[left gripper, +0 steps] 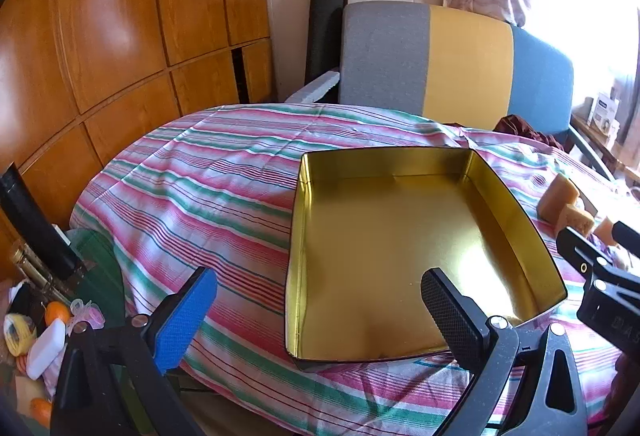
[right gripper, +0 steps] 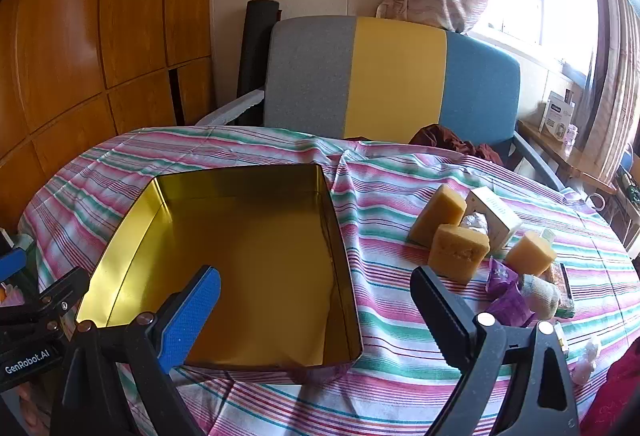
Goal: Organize objects
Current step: 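Move the left gripper from the gold tray toward the yellow sponges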
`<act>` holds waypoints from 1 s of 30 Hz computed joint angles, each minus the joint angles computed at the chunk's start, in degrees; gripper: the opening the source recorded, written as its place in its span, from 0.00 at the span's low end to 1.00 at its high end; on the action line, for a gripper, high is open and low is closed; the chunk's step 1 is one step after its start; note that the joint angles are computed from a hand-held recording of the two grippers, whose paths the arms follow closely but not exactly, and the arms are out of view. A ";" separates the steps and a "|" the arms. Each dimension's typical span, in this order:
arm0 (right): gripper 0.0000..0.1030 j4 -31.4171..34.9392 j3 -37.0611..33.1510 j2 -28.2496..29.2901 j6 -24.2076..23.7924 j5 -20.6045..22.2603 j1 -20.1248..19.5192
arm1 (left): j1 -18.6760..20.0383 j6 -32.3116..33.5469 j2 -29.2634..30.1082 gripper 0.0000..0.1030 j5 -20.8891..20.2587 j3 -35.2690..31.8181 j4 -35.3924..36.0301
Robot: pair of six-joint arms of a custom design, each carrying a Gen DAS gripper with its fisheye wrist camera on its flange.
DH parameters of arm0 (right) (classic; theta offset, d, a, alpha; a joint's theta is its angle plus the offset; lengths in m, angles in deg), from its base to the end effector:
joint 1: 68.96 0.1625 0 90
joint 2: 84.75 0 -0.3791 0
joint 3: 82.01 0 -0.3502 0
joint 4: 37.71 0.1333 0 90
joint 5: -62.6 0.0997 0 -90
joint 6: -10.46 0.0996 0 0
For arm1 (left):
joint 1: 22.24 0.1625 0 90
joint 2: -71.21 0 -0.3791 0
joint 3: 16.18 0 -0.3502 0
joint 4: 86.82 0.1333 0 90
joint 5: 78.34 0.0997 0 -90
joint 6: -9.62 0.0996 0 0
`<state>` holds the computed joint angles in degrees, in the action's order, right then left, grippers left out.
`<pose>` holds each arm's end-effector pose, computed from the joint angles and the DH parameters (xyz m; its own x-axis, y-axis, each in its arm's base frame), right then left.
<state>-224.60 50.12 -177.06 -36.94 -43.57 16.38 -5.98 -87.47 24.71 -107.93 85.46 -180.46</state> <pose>0.0737 -0.3955 0.3487 -0.6676 -0.1883 0.7203 -0.6608 0.5957 -0.4567 -0.4037 -0.3468 0.0415 -0.6566 -0.2550 -0.7098 0.4374 0.6380 -0.6338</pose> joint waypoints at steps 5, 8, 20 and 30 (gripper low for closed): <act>0.95 0.40 -0.81 -0.49 0.13 0.17 -1.08 | 0.33 3.56 0.82 1.00 -0.34 -0.42 -2.66; 0.95 0.92 -1.79 -0.81 0.64 0.18 -1.88 | 0.53 5.58 1.16 1.00 -0.45 -0.61 -4.33; 0.95 2.82 -8.19 -1.82 1.77 -0.11 -6.47 | 1.06 15.42 4.19 1.00 0.20 -2.85 -10.52; 0.95 9.98 -16.58 -3.52 4.30 3.31 -13.91 | 2.79 33.75 6.08 1.00 -4.95 -1.64 -33.69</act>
<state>-214.62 33.54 -180.58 -32.64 -40.27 2.46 -3.19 -53.72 30.78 -112.87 83.82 -214.14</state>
